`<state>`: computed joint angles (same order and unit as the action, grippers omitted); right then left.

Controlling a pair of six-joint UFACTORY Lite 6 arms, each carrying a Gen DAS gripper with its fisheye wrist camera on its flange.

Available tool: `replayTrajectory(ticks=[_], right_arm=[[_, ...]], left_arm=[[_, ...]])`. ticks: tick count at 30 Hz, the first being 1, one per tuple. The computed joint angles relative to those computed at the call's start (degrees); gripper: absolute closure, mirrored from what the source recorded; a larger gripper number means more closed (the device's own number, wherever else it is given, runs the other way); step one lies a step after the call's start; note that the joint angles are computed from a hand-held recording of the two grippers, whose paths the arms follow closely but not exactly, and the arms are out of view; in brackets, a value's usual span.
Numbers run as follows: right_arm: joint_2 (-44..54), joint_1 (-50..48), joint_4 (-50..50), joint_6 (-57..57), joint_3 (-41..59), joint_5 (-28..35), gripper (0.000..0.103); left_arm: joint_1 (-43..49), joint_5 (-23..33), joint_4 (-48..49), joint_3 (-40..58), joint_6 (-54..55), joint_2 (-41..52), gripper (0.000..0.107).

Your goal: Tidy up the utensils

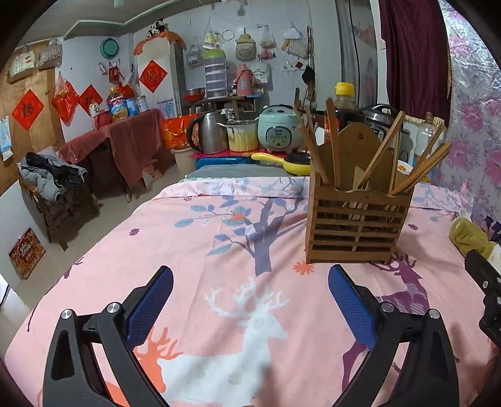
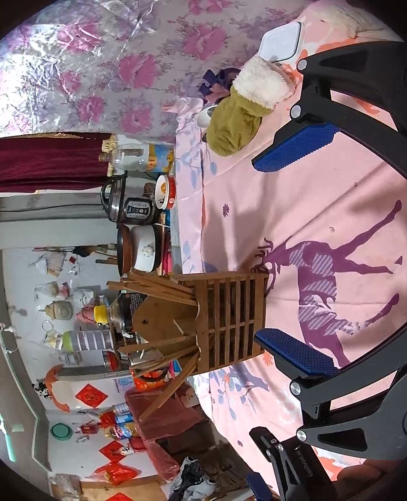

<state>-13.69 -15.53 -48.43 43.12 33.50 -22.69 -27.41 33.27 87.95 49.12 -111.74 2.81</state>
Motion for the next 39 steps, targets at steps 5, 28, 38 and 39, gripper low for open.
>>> replayTrajectory(ticks=[5,28,38,39], right_arm=[[-0.92,1.23,3.31,-4.09,-0.64,0.86,0.006],[-3.09,3.04,6.05,-7.55,-2.15,1.74,0.006],[-6.44,2.51,1.64,-2.76,-3.66,0.99,0.006],[-6.59,2.48,1.38,-2.46,-3.71,0.95,0.006]], left_arm=[[-0.22,0.19,0.79,0.07,-0.65,0.35,0.010],[-1.98,1.18,1.22,0.22,-1.12,0.80,0.010],[-4.52,1.94,2.16,-1.04,-1.55,-1.88,0.010],[-4.75,2.06,2.37,-1.23,-1.77,-2.06,0.010]])
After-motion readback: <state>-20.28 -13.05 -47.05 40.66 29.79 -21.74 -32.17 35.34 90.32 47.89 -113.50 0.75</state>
